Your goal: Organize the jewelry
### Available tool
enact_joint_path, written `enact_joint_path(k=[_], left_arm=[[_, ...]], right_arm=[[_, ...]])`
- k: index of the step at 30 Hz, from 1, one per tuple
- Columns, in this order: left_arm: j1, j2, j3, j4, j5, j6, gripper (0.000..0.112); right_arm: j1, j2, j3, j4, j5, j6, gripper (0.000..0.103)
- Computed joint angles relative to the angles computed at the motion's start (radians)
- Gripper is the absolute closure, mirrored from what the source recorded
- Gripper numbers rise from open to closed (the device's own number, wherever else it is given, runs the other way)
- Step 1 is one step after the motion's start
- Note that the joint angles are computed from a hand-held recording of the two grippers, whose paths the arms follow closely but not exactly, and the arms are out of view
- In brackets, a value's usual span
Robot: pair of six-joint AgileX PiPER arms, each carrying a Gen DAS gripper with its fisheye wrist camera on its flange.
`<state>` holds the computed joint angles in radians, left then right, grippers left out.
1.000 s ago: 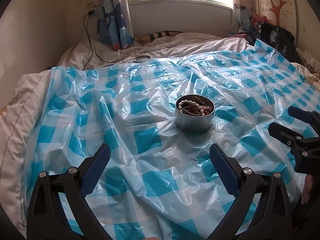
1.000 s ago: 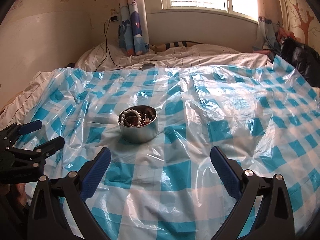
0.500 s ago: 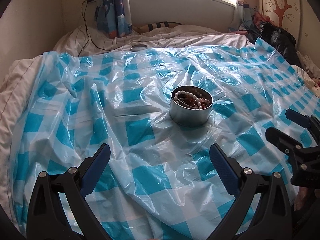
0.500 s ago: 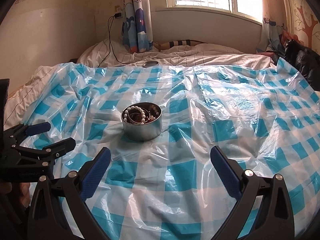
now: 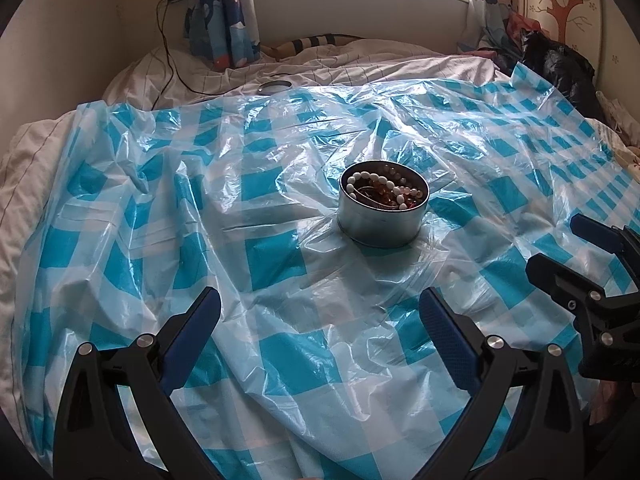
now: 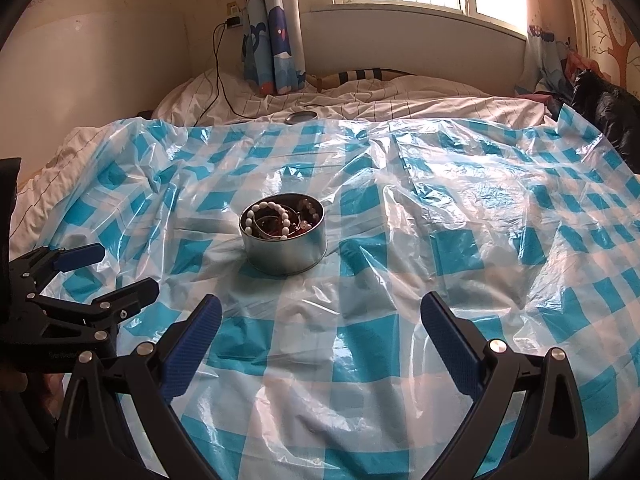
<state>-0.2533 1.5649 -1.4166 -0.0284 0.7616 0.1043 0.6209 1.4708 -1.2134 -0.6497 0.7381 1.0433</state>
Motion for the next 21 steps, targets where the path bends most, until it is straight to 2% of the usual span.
enact_joint_path(k=[21], left_arm=[[-0.017,0.048,-0.023,-0.006,0.011,-0.01,0.017]], right_arm=[[-0.036,0.039,-0.009,0.033,-0.007,-0.02,0.007]])
